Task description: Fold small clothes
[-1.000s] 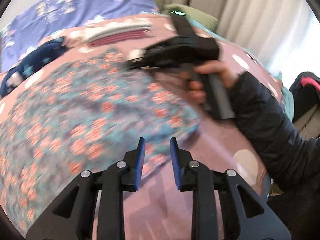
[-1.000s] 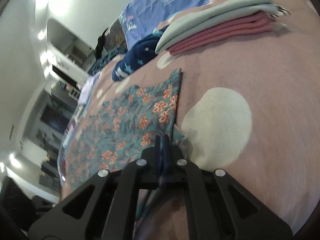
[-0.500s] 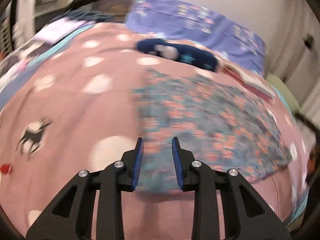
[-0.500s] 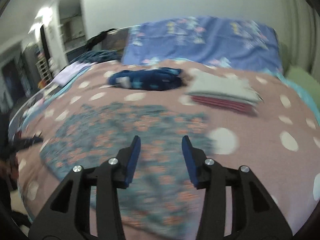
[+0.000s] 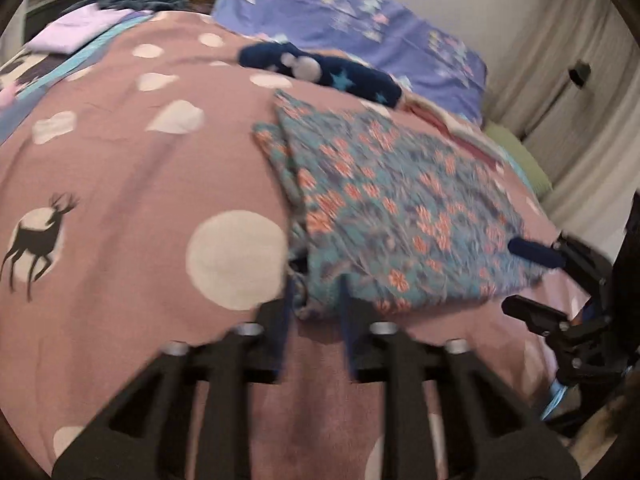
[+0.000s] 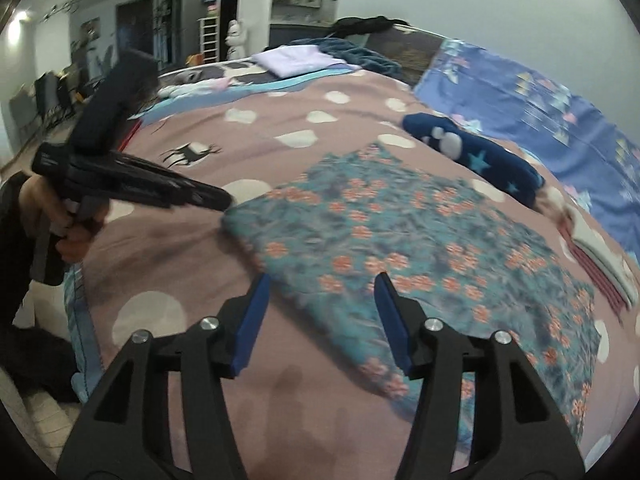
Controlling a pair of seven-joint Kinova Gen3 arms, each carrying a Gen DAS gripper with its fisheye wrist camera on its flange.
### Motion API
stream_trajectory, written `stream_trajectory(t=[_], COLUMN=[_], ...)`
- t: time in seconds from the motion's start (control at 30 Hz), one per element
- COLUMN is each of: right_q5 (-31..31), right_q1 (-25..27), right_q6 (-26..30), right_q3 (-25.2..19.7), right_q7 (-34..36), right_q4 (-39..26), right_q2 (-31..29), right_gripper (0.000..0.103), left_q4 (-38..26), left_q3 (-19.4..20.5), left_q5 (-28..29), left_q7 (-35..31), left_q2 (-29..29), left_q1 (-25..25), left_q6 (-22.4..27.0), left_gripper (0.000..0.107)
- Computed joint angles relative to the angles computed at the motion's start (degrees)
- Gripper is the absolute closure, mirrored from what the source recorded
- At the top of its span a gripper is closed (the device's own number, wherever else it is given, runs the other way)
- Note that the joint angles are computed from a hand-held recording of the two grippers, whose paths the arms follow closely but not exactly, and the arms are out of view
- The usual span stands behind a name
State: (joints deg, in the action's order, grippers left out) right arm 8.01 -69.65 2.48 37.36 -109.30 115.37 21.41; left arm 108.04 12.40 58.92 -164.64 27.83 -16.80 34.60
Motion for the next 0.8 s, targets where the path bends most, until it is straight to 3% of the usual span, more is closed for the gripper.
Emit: stream_trajectory(t=[0.13,0.2,0.27,0.37,0.57,0.63,0.7,0.8], right_q5=[0.2,0.8,1.8,3.2,7.0,8.1,9.0,10.1], right_q1=[-0.2,-0.2,0.2,1.5,4.4,4.5,4.9,4.5], right_q6=[1.4,2.2,3.2,4.3,4.0,3.8,3.9,4.4], right_q3=[-0.3,-0.2,-0.5,-2.0,-6.1,-6.6,-7.2,-7.1], right_q7=[-0.8,-2.2,-3.8,-6.0,-9.0,-9.8,-10.3,-11.6], right_q4=[-0.5,-0.6,-0.9,-1.5,-2.3,-2.4,-2.4,-2.3], right_q2=[0.2,0.4,0.7,1.0,0.8,0.7,0.5,0.6], right_gripper=[0.040,0.039,0.039,0.039,0.037,0.036,0.034,0.034], left_q4=[-2.1,-2.9,-2.9,-2.5,-4.9,-5.1,-5.3,-5.3], left_q3=[0.1,1.0,1.4,1.7,0.1,1.5,3.2,2.3], left_q5=[-2.5,-2.4,-1.8,-0.9,-6.7,-5.9,-4.0,-2.7], left_q7=[1.5,1.4,1.1,-0.1,4.4,3.0,-0.3,-2.5], left_q2=[1.9,2.5,2.2,1.4,3.2,3.7,4.4,4.2], left_q1=[1.4,0.5,0.1,-0.5,1.6,-0.1,-2.7,-2.6], left_q6=[0.1,1.0,0.7,0.4,2.7,4.1,7.5,9.3], left_gripper=[0.065,0.077,0.081,0.081,0.081,0.081,0.094,0.094])
